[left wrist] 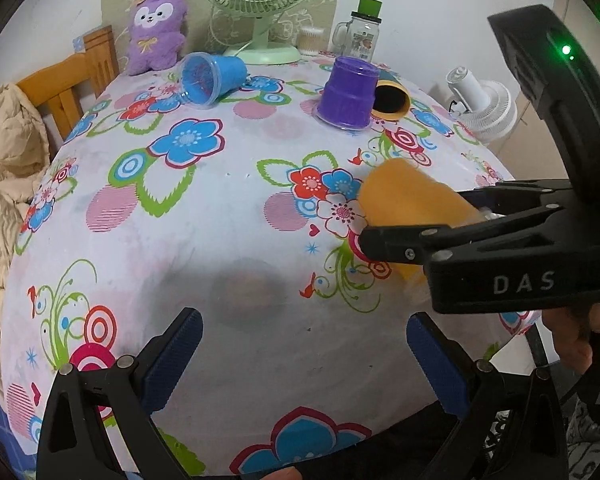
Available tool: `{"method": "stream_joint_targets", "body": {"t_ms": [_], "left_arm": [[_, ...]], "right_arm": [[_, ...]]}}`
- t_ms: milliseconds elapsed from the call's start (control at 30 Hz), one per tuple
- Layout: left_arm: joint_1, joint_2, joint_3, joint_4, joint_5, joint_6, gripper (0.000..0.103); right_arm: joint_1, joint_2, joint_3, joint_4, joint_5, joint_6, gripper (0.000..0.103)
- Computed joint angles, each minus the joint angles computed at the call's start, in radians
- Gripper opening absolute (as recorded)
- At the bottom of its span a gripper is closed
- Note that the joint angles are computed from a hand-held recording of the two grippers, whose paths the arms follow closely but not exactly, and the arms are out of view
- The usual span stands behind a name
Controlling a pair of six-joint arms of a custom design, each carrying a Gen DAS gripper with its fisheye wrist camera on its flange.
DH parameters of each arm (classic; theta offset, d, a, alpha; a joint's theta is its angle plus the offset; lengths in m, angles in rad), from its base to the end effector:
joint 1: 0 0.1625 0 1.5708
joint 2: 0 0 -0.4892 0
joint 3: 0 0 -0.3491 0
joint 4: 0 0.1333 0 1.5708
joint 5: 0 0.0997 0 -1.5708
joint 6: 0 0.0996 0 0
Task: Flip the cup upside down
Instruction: 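Carry the orange cup with the right gripper toward the left gripper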
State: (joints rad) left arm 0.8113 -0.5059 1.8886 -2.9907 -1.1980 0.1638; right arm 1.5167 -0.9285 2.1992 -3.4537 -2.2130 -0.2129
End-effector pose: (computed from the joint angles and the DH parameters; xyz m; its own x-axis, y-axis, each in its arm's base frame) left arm -0.2876 -0.5492 -0.0324 -0.5633 0.7412 -0.3652 0.7905 0.6120 0.0227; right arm 0.0452 -0.5269 0.2127 -0.7727 0.2056 0.6005 -0.1218 0.8805 -0.4581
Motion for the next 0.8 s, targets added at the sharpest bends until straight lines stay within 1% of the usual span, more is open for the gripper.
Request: {"method": "stream_joint_targets", "body": {"t_ms": [233, 800], "left_arm": [[0.005, 0.000, -0.007, 0.015, -0.004, -0.018, 0.103], [-0.001, 0.003, -0.018, 0.032, -0.002, -0.012, 0.103]], "right_arm": [[-0.003, 0.007, -0.001, 0.000, -0.004, -0.004, 0.079], [0.000, -0.016, 0.004, 0.006, 0.006, -0.004, 0.080]]}}
